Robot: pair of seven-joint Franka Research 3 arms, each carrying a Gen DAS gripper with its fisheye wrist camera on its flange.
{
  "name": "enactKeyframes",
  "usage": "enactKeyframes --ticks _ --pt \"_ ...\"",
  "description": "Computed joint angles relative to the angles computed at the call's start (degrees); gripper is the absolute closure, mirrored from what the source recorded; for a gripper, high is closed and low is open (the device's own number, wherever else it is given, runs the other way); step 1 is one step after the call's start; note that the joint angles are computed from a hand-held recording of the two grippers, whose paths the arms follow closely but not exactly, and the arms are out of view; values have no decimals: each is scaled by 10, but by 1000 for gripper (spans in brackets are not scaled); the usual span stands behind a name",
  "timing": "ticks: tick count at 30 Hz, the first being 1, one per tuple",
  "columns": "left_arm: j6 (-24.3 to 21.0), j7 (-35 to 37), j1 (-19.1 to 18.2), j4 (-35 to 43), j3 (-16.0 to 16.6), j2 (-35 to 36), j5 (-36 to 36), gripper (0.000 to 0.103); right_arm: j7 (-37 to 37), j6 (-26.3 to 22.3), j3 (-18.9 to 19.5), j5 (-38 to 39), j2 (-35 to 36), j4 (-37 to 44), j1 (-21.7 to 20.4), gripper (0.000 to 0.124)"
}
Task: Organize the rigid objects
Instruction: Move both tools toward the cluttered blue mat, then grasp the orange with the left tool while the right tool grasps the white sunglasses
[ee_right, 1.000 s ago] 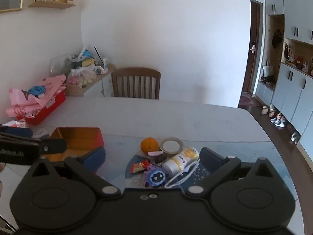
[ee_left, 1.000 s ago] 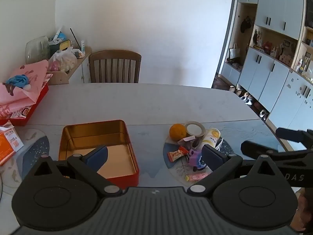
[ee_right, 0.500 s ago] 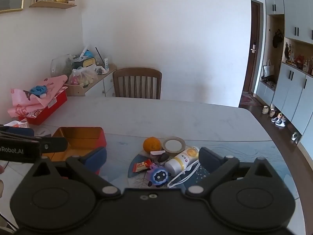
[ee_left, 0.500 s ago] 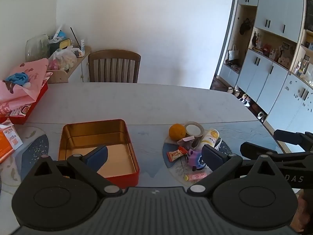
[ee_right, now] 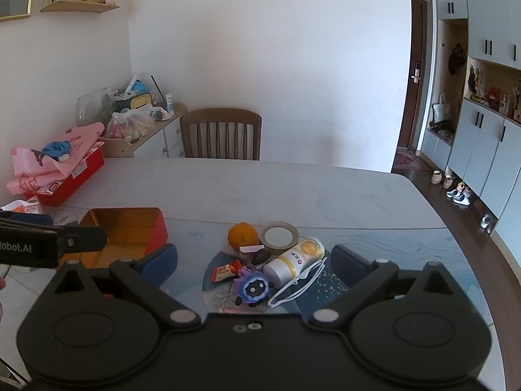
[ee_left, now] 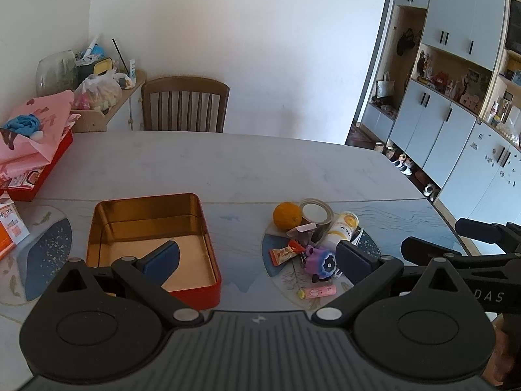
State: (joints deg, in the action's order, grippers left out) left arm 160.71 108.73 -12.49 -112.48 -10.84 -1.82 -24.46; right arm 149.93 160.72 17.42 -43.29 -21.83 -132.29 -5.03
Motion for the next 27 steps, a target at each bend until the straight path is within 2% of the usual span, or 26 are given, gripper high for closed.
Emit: enactKeyframes --ticks 7,11,17,21,25,27 --pt "2 -72 1 22 -11 24 74 0 -45 25 -27 28 14 -3 7 23" --pt "10 -111 2 41 -18 43 104 0 -93 49 -46 59 24 -9 8 23" --pt "-3 -168 7 87 -30 83 134 0 -183 84 -73 130 38 -15 6 23" --pt "-14 -211 2 121 -34 112 178 0 -266 101 -101 198 50 -20 18 23" --pt "-16 -236 0 151 -41 138 206 0 -383 120 -155 302 61 -27 66 24" --pt "-27 -252 -3 173 -41 154 222 0 -419 118 -161 328 66 -24 67 24"
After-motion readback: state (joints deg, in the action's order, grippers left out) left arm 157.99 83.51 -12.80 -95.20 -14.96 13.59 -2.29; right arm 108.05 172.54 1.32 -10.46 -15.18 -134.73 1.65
